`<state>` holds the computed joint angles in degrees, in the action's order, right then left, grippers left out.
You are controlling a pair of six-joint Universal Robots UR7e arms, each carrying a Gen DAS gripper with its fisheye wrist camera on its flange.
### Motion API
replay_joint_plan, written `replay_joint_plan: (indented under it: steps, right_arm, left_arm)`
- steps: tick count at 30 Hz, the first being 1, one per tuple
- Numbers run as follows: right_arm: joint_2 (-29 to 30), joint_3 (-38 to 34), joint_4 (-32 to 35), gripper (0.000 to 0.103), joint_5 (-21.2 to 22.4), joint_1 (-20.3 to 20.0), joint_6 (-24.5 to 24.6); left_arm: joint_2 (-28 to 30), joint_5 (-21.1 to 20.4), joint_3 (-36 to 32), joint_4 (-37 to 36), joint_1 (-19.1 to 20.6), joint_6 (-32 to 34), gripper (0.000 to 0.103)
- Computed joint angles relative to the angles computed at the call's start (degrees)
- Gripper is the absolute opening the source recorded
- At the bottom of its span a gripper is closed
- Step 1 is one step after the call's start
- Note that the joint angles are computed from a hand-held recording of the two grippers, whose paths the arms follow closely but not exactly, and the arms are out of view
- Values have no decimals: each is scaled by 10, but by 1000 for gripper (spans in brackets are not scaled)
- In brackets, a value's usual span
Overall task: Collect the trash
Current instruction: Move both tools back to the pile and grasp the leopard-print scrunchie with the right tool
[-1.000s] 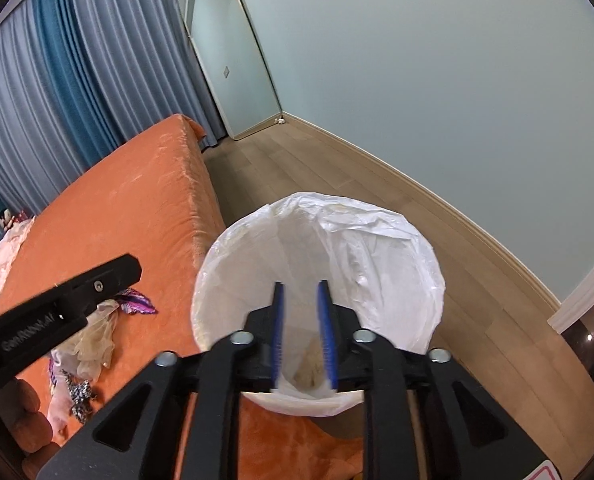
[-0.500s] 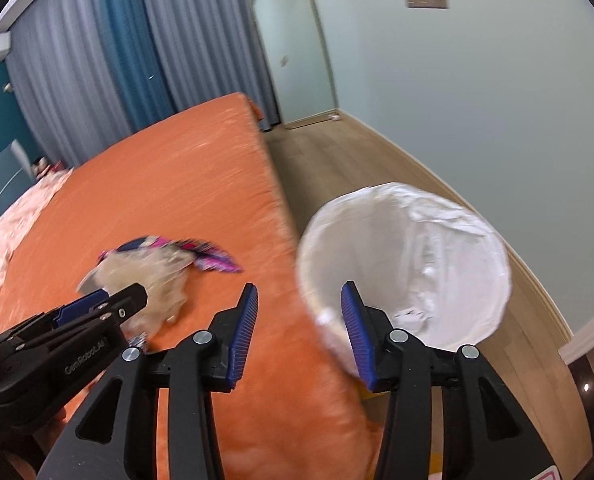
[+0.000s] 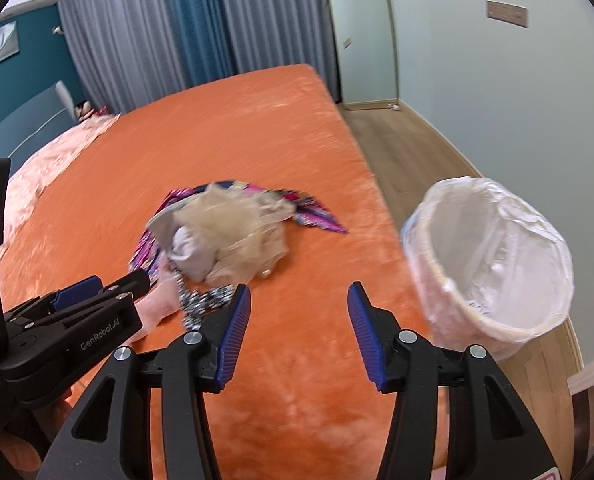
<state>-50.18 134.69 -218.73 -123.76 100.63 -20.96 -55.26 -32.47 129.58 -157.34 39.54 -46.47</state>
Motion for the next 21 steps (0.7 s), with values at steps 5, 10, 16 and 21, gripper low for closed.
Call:
replay_joint_plan:
  steps: [5, 10, 16, 21]
  right_arm:
    - [28, -17, 17, 51, -8, 15, 1]
    - [55, -37, 30, 57, -13, 25, 2]
    - [81, -63, 61, 57, -6, 20, 0]
    - [103, -90, 99, 57, 5, 8, 11]
  left_arm:
    - [-20, 4, 15, 7, 16, -13, 57]
    - [-32, 5, 23, 9, 34, -16, 61]
    - [-34, -2, 27, -7, 64, -7, 69]
    - [-18, -13, 20, -32, 92, 27, 71]
